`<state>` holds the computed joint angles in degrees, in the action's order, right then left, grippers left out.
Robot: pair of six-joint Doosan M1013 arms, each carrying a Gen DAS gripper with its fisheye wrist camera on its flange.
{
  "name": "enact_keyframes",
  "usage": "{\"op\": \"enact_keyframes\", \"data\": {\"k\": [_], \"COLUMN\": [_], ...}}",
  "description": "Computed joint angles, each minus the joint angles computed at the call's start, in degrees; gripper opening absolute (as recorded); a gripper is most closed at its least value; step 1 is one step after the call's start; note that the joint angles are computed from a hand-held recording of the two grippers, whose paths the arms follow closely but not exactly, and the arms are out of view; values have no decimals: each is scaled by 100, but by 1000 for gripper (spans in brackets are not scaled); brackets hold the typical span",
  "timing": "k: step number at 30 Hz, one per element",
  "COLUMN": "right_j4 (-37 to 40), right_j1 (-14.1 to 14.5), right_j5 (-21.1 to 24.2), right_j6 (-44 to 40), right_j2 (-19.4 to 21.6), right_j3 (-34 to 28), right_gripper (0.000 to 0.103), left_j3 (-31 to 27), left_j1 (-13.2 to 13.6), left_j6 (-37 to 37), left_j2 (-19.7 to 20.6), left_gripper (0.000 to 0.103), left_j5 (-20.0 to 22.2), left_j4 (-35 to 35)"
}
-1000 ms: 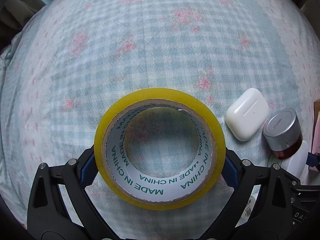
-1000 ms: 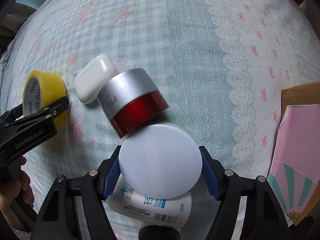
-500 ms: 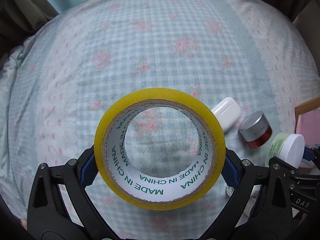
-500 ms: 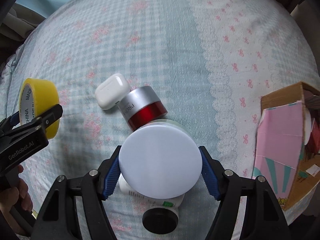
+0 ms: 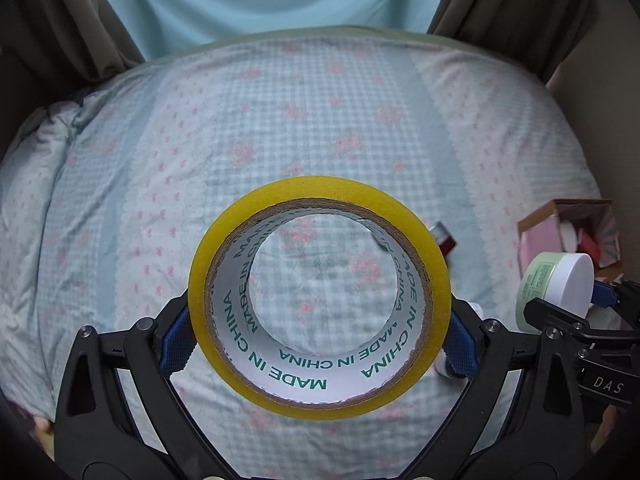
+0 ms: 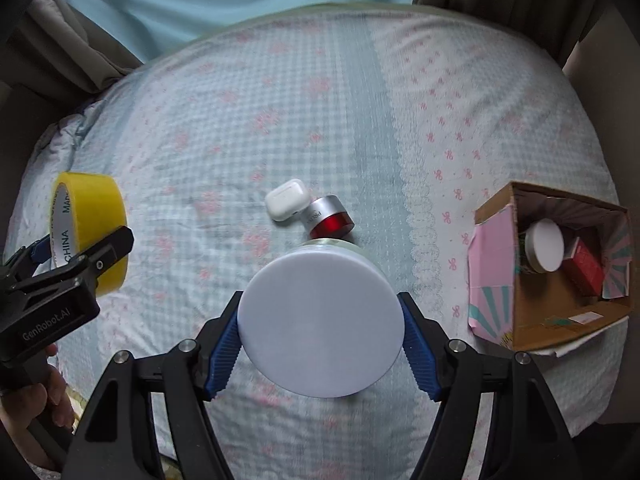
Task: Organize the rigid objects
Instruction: 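Carry the tape roll and green-white jar into the cardboard box and release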
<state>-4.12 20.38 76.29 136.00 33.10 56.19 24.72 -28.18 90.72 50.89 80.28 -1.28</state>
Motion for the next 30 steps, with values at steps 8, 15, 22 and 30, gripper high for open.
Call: {"op": "enact_keyframes", "data": {"k": [8,15,22,30], "right_j4": [-259,-366,-46,418], "right_j1": [124,7,-461,-1324], "right_j5": [-157,-530,-980,-1156], "right_j6": [61,-5,-623,-1569], "right_j2": [-500,-1094,-1801,-2440], "right_j3": [238,862,1803,2689], "right_gripper": [68,68,68,68], "left_j3": [585,621,407,-979], "left_j1": [-127,-416,-963,-1577], "left_j6": [68,-51,-653,-1297], "left_j2": [-584,-779,-737,44], "left_gripper": [98,98,98,98], "left_j5": [-304,-418,-377,453], "left_j4": [-161,-201,166,395]}}
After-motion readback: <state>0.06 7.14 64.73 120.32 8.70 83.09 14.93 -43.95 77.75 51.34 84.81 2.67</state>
